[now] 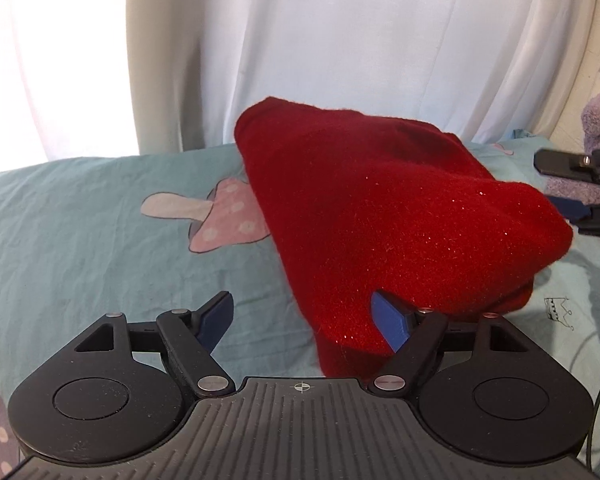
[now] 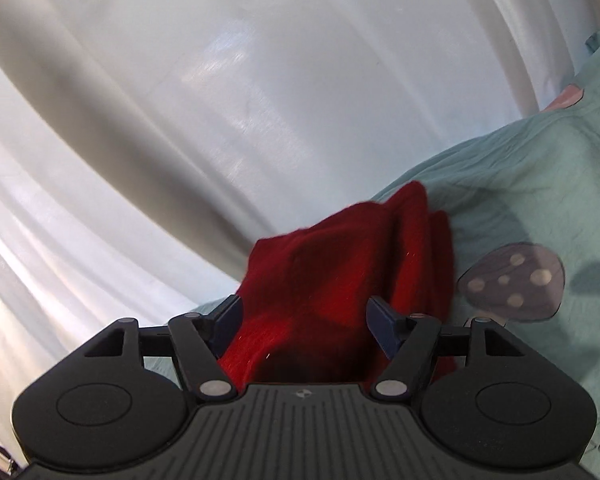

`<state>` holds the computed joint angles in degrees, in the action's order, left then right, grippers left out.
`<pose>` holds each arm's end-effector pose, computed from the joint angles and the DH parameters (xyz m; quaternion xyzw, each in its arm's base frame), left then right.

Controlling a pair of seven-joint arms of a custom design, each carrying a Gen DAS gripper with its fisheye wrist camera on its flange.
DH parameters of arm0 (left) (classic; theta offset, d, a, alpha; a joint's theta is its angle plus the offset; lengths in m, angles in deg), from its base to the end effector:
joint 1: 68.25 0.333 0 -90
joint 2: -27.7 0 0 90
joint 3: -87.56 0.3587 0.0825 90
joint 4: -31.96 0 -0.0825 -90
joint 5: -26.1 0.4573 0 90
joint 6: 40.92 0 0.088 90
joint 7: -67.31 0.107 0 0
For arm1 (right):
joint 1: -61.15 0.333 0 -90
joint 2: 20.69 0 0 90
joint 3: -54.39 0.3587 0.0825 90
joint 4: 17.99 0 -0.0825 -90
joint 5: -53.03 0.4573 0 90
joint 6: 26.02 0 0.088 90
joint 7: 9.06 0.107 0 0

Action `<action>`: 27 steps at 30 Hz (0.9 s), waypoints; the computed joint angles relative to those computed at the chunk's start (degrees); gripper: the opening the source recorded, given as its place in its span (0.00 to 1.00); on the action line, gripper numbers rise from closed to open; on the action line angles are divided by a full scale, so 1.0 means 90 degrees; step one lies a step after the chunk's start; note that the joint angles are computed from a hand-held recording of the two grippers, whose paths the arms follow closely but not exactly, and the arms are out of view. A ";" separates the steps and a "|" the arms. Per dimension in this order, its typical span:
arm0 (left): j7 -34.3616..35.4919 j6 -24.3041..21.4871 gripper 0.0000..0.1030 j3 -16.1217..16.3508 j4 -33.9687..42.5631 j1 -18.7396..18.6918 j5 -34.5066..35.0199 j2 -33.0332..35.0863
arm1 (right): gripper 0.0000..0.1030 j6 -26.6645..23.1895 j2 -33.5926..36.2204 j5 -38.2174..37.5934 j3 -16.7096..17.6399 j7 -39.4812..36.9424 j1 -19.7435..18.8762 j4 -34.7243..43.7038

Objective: Fold small clothes

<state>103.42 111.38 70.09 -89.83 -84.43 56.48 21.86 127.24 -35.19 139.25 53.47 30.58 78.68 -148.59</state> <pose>0.5107 -0.3633 0.5314 -0.6437 0.6763 -0.2915 0.2082 0.5448 0.1303 0.5160 -0.5812 0.6091 0.0256 0.5390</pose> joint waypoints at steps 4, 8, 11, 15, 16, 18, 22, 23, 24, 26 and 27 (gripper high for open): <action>0.0830 0.0121 0.81 0.0099 -0.0352 -0.0175 -0.0968 -0.0270 | 0.67 -0.0141 -0.0021 -0.1627 0.0133 0.1095 -0.0018 -0.0116; 0.1146 -0.0081 0.81 -0.0055 -0.0226 -0.0195 -0.0902 -0.0024 | 0.67 -0.0515 -0.0078 -0.1454 -0.0091 0.0890 0.0187 -0.0171; 0.0629 -0.0191 0.75 -0.0114 -0.0016 -0.0168 -0.0317 0.0248 | 0.50 -0.0465 0.0135 -0.1565 0.0011 0.0833 0.0231 -0.0024; 0.0383 -0.0736 0.72 -0.0027 0.0188 -0.0275 -0.0305 0.0316 | 0.18 0.0507 0.0107 -0.2060 0.0304 0.0947 0.0328 -0.0092; 0.0422 -0.0706 0.74 0.0005 0.0137 -0.0286 -0.0416 0.0254 | 0.17 0.0826 -0.0045 -0.1915 0.0293 0.0721 0.0440 -0.0195; 0.0578 -0.0693 0.78 0.0043 0.0058 -0.0295 -0.0627 0.0143 | 0.17 0.1346 -0.0363 -0.1354 0.0154 0.0159 0.0705 -0.0408; 0.0867 -0.0974 0.80 0.0032 0.0105 -0.0295 -0.0839 0.0089 | 0.17 0.1585 -0.0239 -0.2687 0.0364 0.1644 0.0381 -0.0823; 0.0880 -0.1121 0.78 0.0017 0.0149 -0.0293 -0.0823 0.0093 | 0.18 0.1575 -0.0074 -0.2489 0.0262 0.1504 0.0460 -0.0843; 0.0783 -0.1323 0.78 -0.0018 0.0206 -0.0285 -0.0658 0.0087 | 0.17 0.1671 -0.0011 -0.1845 -0.0019 0.0918 0.0762 -0.0854; 0.0711 -0.1543 0.78 -0.0038 0.0265 -0.0280 -0.0482 0.0044 | 0.19 0.1588 -0.0106 -0.1496 -0.0207 0.0602 0.0909 -0.0870; 0.0667 -0.1531 0.78 -0.0034 0.0257 -0.0271 -0.0420 -0.0003 | 0.22 0.1512 -0.0126 -0.1542 -0.0198 0.0676 0.0868 -0.0844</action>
